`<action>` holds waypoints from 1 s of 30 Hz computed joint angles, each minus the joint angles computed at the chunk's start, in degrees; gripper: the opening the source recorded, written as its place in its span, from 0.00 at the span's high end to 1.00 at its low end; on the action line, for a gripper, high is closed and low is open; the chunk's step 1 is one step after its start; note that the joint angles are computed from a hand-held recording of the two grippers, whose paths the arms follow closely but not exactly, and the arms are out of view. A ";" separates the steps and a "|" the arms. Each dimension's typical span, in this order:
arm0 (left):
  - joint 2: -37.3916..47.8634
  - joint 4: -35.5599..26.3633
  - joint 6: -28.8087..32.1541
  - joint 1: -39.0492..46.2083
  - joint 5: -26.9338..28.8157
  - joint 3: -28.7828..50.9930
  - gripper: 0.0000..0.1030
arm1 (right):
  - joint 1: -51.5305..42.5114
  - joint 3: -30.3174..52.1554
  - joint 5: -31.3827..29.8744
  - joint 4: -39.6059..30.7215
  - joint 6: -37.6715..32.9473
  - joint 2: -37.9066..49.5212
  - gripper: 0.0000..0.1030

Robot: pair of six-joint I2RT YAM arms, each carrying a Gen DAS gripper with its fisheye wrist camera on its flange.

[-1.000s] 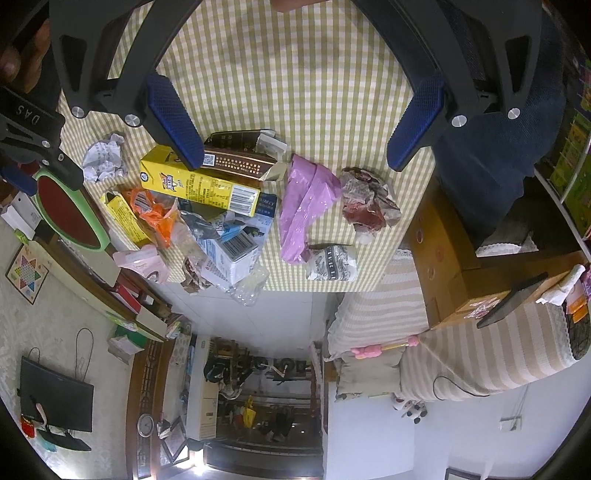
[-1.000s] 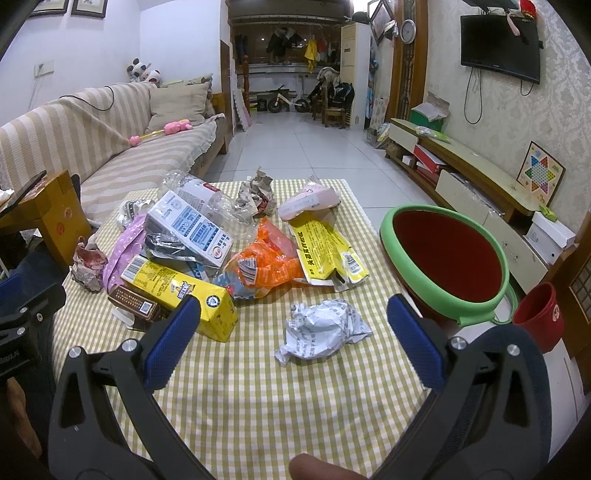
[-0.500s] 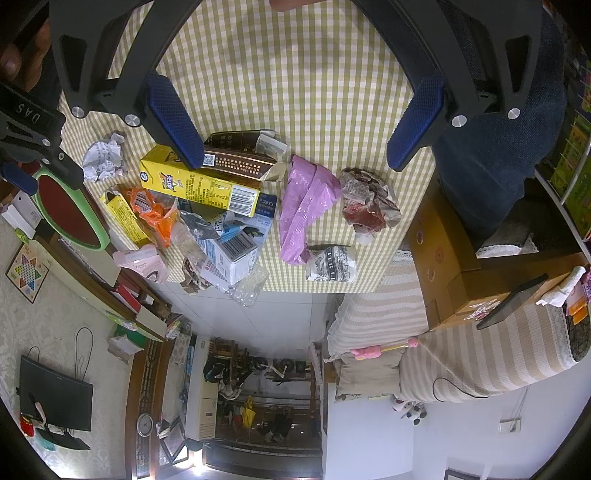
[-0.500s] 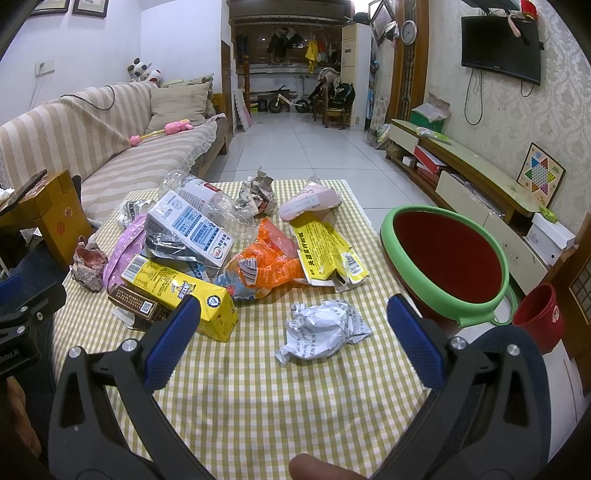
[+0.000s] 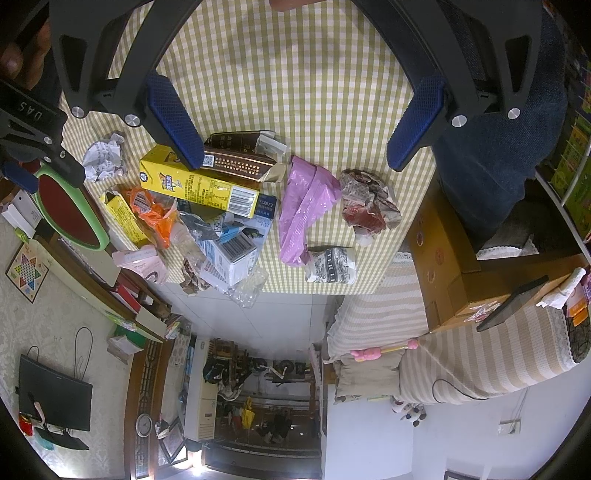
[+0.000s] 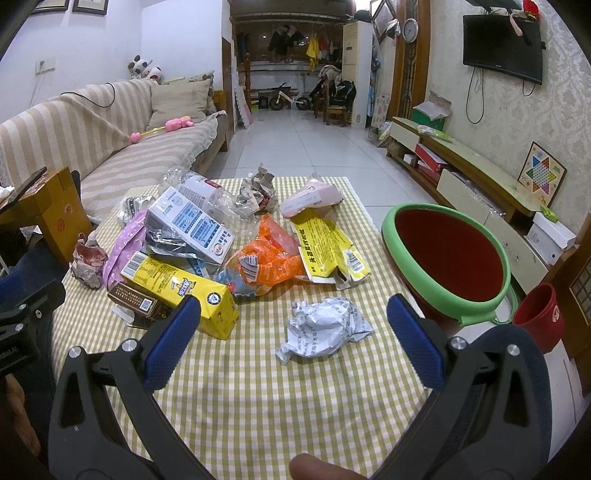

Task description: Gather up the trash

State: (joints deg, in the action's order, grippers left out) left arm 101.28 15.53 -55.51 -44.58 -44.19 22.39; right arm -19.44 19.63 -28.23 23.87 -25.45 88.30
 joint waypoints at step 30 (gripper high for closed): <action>-5.72 -0.88 0.41 6.70 8.32 -2.27 0.08 | -0.59 9.51 -3.12 -13.13 -4.22 1.68 0.04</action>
State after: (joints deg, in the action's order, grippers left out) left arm 95.57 14.66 -55.10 -37.89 -35.87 20.11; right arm -20.03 29.15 -31.34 10.74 -29.66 89.97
